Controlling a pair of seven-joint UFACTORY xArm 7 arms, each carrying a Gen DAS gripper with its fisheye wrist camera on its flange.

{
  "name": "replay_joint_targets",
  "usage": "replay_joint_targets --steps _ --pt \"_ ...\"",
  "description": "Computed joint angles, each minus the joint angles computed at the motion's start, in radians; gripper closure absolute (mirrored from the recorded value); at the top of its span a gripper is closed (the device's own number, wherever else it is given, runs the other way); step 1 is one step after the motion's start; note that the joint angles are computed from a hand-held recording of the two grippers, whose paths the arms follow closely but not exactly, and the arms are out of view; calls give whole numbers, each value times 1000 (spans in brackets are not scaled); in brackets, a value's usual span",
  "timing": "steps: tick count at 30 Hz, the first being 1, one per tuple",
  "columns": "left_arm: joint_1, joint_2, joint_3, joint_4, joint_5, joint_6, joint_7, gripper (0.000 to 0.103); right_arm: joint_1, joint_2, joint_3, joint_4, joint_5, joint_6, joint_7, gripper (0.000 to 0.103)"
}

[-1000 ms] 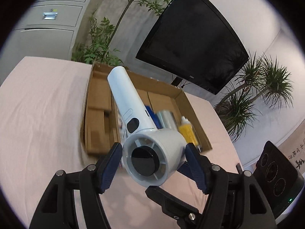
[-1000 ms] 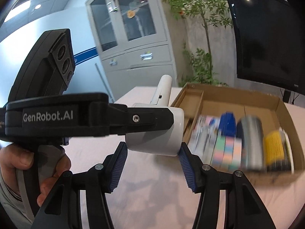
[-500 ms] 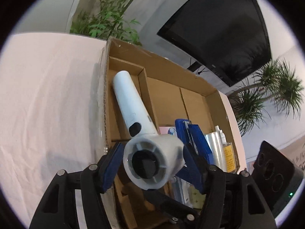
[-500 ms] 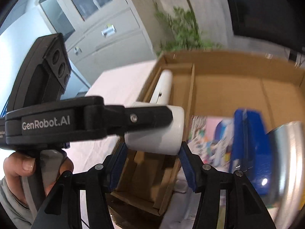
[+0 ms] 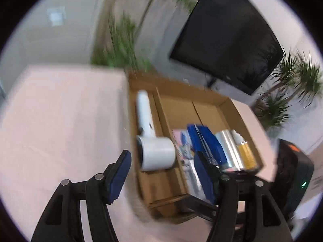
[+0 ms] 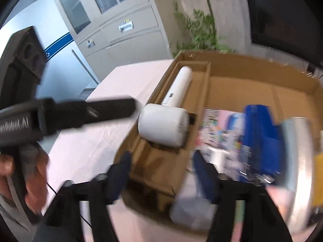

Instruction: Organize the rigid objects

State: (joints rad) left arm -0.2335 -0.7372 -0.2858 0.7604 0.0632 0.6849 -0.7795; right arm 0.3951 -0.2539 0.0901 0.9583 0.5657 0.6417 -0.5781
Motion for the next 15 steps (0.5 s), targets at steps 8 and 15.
replay_joint_targets --steps 8,15 --pt "215 -233 -460 168 258 363 -298 0 -86 -411 -55 -344 -162 -148 27 0" --pt "285 -154 -677 316 191 422 -428 0 -124 -660 -208 -474 -266 -61 -13 1"
